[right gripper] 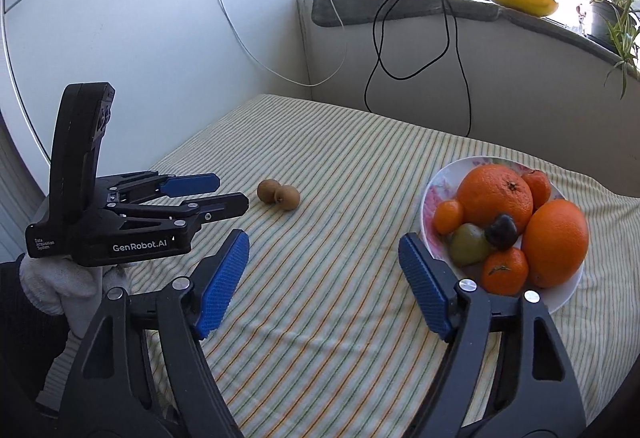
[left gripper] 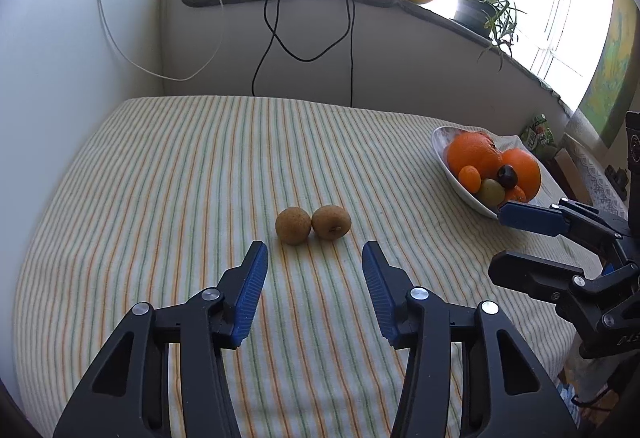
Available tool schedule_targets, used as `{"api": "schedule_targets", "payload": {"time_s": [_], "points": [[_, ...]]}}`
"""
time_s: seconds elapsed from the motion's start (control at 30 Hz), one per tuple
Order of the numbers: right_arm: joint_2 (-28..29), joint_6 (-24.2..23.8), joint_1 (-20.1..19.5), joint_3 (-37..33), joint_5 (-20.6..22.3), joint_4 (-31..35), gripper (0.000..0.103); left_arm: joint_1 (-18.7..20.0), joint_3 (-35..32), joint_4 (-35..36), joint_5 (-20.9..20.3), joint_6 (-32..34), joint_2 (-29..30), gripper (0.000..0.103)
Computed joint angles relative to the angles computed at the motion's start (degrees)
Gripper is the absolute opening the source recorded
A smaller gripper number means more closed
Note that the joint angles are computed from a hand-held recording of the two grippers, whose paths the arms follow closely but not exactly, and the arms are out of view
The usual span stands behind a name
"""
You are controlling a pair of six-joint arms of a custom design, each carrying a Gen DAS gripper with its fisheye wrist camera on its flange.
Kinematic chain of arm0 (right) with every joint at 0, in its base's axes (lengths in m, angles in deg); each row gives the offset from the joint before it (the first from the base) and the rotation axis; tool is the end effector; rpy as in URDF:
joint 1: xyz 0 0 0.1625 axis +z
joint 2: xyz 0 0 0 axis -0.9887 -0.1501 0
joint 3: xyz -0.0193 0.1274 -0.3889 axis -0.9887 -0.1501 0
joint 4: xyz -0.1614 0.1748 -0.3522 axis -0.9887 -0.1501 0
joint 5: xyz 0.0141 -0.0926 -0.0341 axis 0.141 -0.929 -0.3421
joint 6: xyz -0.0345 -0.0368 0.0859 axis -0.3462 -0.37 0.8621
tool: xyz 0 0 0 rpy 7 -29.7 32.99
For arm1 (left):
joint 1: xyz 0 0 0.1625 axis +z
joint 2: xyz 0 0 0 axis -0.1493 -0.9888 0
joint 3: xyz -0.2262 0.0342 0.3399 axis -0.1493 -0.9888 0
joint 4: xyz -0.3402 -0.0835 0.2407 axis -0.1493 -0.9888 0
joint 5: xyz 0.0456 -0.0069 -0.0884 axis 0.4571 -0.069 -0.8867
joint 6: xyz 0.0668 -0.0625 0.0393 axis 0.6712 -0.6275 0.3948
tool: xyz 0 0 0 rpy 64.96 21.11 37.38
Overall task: Organize fruits
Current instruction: 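Withdraw both tools from the plate toward the two kiwis, then close the right tool on one kiwi while the left tool closes on the other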
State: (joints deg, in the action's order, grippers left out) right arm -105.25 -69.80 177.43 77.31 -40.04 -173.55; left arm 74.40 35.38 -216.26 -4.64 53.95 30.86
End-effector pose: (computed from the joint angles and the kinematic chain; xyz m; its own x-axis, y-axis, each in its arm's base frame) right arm 0.1906 -0.8026 0.1648 -0.7017 -0.4054 0.5859 -0.6786 0.6308 -0.3763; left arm -0.1872 -0.8515 0.1160 -0.7862 0.3486 -0.5103 0.5799 0.7014 -0.4144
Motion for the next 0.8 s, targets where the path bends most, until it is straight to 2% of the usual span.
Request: {"api": "schedule_targets", "payload": {"time_s": [0.3, 0.6, 0.8], "points": [[6.14, 3.12, -0.07, -10.38, -0.08, 10.88, 0.052, 0.7, -4.54, 3.79, 1.28, 1.51, 2.37, 0.039], [12.19, 2.11, 0.38, -18.86, -2.82, 14.96, 0.049, 1.28, -10.16, 8.04, 1.47, 2.83, 5.44, 0.037], [15.7, 0.73, 0.68, -24.34, -4.61, 17.65, 0.041, 1.52, -13.18, 10.23, 2.21, 3.62, 7.06, 0.036]]}}
